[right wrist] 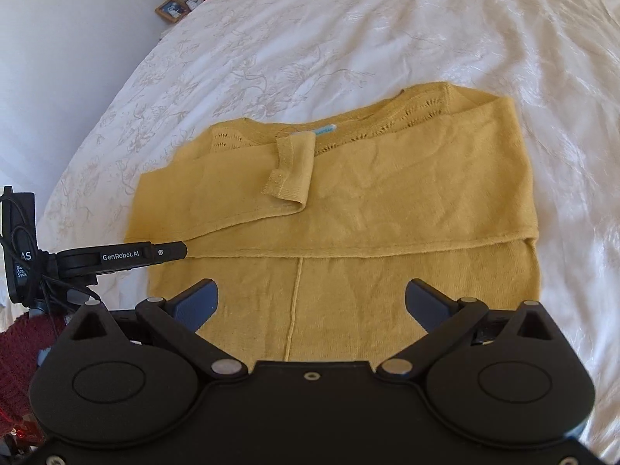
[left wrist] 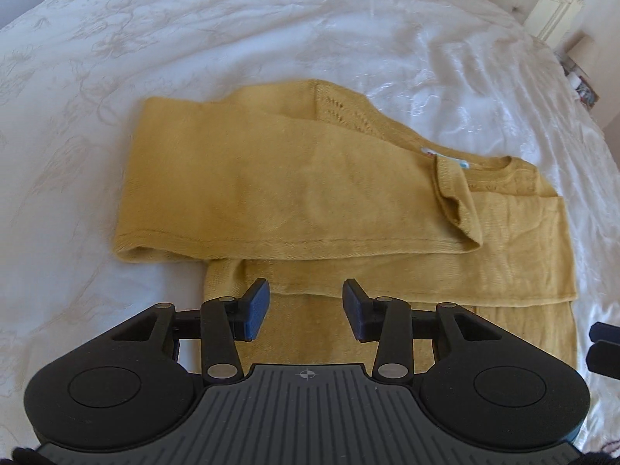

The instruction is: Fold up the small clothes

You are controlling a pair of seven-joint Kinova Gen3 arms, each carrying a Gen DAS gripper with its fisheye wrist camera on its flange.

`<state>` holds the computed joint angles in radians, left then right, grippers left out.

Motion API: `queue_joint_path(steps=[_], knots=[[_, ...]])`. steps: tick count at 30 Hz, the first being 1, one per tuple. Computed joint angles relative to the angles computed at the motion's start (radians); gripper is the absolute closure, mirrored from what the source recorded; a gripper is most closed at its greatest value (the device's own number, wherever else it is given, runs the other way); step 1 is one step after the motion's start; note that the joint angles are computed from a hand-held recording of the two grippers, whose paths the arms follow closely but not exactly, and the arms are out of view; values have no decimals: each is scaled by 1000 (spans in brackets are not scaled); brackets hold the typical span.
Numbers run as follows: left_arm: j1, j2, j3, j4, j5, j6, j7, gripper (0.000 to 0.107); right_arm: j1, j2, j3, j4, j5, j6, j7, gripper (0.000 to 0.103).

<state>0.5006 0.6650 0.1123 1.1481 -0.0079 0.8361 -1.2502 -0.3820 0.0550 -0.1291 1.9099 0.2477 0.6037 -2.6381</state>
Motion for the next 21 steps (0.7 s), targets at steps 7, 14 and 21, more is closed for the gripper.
queue_joint_path(steps=[7,14,21], knots=[[15,49,-36,-47,-16,36,78,67,-59,137,28,-175,94,117,64,1],[-13,45,-26,-1,18,-19,154,66,-101,261,68,-323,178,205,145,17],[-16,42,-20,7,13,-27,170,66,-68,391,84,-439,82,246,325,55]])
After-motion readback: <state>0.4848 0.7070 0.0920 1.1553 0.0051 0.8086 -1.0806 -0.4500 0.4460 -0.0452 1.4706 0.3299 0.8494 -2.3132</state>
